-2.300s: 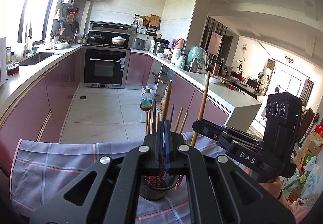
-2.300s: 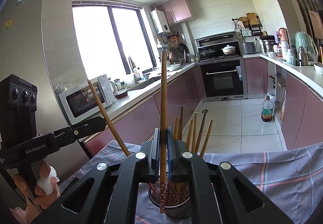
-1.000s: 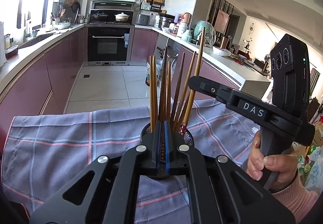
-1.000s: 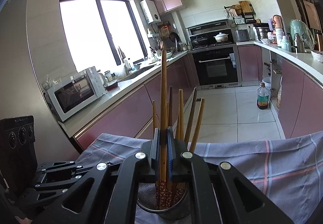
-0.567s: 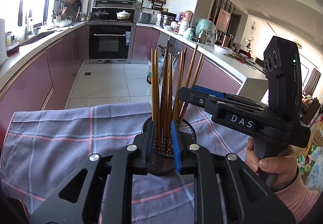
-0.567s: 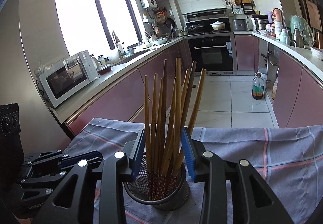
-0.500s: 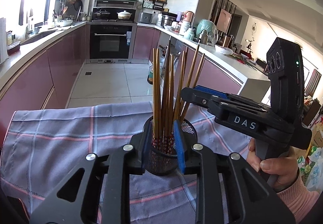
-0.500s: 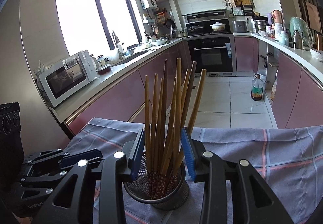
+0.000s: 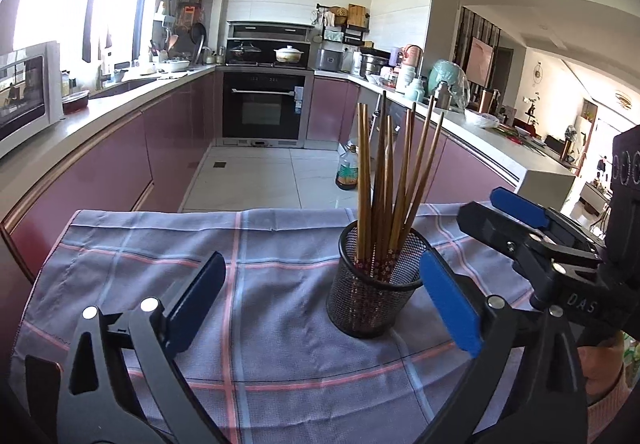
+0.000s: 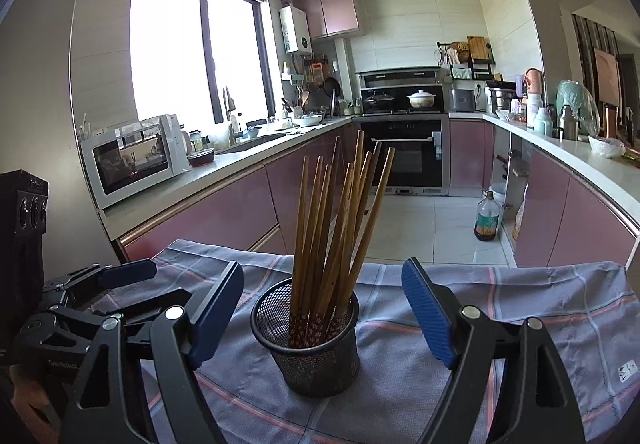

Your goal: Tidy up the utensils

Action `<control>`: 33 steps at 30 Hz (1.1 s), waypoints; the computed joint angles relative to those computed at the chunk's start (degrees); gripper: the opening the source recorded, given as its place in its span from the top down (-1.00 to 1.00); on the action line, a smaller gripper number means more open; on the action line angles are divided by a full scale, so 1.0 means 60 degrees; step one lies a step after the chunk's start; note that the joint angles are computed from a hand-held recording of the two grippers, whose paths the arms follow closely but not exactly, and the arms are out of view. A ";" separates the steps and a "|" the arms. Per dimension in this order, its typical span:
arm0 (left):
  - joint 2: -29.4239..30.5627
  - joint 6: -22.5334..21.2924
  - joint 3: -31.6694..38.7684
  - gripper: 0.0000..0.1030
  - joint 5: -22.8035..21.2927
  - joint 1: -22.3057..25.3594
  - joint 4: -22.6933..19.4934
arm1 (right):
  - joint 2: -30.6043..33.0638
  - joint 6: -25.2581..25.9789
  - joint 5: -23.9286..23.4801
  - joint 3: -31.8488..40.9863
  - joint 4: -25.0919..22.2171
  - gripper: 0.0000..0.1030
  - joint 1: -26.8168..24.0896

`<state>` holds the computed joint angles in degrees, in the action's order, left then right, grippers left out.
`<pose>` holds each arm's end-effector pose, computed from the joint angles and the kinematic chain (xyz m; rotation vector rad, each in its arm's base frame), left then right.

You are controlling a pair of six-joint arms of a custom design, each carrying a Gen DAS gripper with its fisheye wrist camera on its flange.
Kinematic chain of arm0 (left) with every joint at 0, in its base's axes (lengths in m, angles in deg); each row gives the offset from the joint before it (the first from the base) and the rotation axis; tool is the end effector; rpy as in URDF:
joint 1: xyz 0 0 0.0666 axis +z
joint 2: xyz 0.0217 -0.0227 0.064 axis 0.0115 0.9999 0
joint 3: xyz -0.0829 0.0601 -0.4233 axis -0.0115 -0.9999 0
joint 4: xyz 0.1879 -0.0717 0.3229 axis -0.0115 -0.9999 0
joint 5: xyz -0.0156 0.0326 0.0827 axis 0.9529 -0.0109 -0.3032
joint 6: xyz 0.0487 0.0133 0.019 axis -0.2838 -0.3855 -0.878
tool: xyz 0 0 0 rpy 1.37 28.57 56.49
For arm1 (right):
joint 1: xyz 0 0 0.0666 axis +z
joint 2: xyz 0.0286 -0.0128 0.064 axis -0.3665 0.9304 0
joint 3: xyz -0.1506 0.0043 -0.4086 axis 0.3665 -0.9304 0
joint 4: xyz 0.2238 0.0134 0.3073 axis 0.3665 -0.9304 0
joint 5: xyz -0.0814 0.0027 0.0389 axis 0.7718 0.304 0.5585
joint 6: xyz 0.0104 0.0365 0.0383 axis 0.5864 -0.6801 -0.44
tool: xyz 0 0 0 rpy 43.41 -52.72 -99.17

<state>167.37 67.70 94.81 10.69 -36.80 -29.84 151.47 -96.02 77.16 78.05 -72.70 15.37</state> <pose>0.3771 -0.2800 0.4240 0.2907 2.0788 -0.3284 0.3300 0.2323 0.3983 -0.1195 1.9427 0.2960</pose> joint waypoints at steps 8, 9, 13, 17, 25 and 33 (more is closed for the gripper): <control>-0.0620 0.0174 -0.0976 -0.89 -0.1462 -0.0324 0.0817 | -0.0349 0.0412 0.1612 -0.0867 0.1049 -0.85 0.0890; -0.0703 0.0151 -0.1072 -0.89 -0.1603 -0.0352 0.0813 | -0.0382 0.0592 0.1883 -0.0965 0.1290 -0.88 0.1035; -0.0921 0.0103 -0.1332 -0.89 -0.2178 -0.0588 0.0858 | -0.0468 0.0881 0.2293 -0.1091 0.1389 -0.88 0.1436; -0.1184 0.0143 -0.1660 -0.89 -0.2683 -0.0754 0.1201 | -0.0525 0.0847 0.2556 -0.1166 0.1485 -0.88 0.1738; -0.1696 -0.0305 -0.2165 -0.89 -0.3649 -0.1254 0.2237 | -0.0624 0.0926 0.2893 -0.1471 0.2158 -0.88 0.2153; -0.1891 -0.0422 -0.2353 -0.89 -0.4083 -0.1531 0.2525 | -0.0728 0.0953 0.3118 -0.1511 0.2315 -0.88 0.2242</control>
